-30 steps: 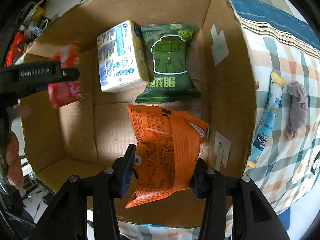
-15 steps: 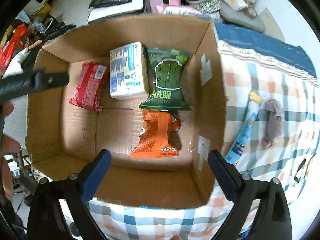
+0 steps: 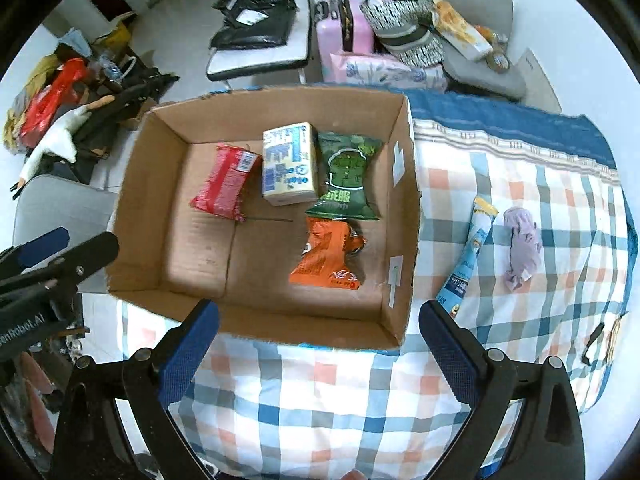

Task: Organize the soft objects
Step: 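Release the red bag with the left tool while the right tool releases the orange bag into the box, then grasp the blue tube with the left tool while the right tool grasps the lilac sock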

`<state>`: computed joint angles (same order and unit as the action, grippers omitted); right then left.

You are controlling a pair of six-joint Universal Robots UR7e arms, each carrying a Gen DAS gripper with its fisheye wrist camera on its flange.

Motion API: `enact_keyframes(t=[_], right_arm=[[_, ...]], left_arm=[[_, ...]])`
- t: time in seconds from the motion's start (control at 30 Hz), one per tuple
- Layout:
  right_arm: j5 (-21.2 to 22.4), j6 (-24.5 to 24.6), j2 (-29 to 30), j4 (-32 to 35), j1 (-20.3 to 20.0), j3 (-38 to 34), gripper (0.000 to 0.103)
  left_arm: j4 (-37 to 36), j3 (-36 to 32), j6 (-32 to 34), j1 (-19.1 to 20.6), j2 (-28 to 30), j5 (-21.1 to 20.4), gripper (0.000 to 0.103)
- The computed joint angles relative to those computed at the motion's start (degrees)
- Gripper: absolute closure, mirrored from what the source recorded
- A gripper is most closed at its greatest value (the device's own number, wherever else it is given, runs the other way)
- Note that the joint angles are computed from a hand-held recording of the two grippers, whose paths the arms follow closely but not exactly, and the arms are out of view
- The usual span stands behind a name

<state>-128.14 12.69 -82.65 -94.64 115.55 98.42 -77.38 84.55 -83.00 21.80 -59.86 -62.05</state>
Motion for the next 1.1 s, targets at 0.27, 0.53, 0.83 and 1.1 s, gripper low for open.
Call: enact_keyframes(t=[0.27, 0.53, 0.83, 1.1], right_arm=[[3.2, -2.0, -3.5, 1.5, 1.1, -1.7, 0.001], [4.0, -4.5, -9.0, 3.8, -3.2, -4.8, 0.001], [0.2, -10.6, -13.1, 3.3, -16.1, -10.6, 0.001], [3.8, -19.2, -12.5, -5.9, -29.4, -10.9, 0.002]], left_arm=[[0.5, -3.2, -3.8, -3.0, 1.9, 0.5, 0.015], [-1.6, -12.5, -1.7, -4.3, 11.0, 2.0, 0.015], [-5.5, -30.0, 10.0, -0.4, 30.0, -1.2, 0.015], [4.8, -51.4, 16.4, 4.7, 49.0, -6.2, 0.015]])
